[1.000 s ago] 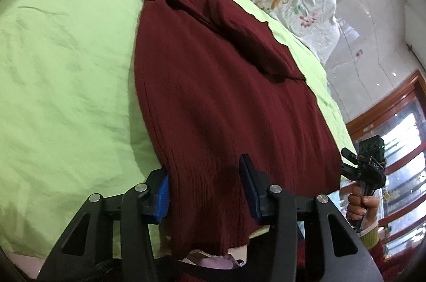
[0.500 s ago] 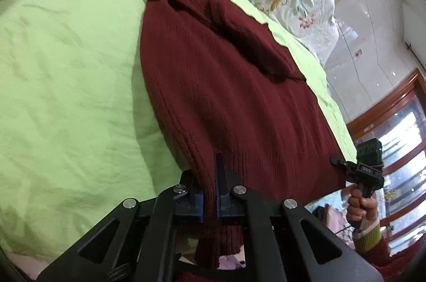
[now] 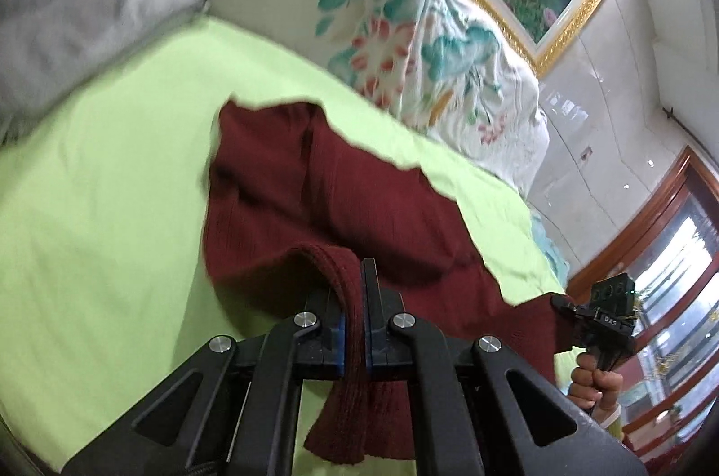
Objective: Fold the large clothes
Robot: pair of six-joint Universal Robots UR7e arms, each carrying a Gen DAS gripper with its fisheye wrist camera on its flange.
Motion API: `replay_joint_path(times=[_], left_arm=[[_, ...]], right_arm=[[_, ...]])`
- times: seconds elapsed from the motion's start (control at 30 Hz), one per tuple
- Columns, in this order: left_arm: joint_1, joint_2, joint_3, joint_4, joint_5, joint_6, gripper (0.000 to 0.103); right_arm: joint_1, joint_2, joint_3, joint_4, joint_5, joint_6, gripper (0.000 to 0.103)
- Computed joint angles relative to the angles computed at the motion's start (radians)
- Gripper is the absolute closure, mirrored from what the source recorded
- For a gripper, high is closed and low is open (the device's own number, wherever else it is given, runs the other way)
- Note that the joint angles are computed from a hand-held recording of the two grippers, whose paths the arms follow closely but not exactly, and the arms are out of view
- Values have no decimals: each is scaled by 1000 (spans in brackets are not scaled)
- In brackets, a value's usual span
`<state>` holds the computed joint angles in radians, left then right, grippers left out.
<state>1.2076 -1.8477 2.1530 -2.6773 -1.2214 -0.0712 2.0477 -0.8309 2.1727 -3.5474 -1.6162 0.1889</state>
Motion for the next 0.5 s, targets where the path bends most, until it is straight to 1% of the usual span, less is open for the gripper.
replay_joint_path(times=[0.07,0.2,0.27,0.3,0.33,0.37,0.43,0.5], left_arm=[[10,82,-69,-37,10,30,100],[44,250,-215,-89,38,69,100],[59,351,-300,-111,85,96,100],[64,395,-333,-117,107,102,100],[77,444,-377,-112,124,105,100],[94,492,-422,-99,142,102,100],[125,563,-495,-59,159,79,100],[153,614,-542,-24,176,60,100]], right_arm=[[-15,12,-71,41,-13,-20,98],[-59,56,-210,108,-36,-24,98],[-80,81,-282,165,-71,-33,98],[-94,104,-329,199,-97,-23,98],[-104,115,-354,223,-105,-18,98],[-119,143,-402,261,-139,-10,98],[-139,181,-461,323,-195,11,98],[-157,203,-495,378,-222,28,98]])
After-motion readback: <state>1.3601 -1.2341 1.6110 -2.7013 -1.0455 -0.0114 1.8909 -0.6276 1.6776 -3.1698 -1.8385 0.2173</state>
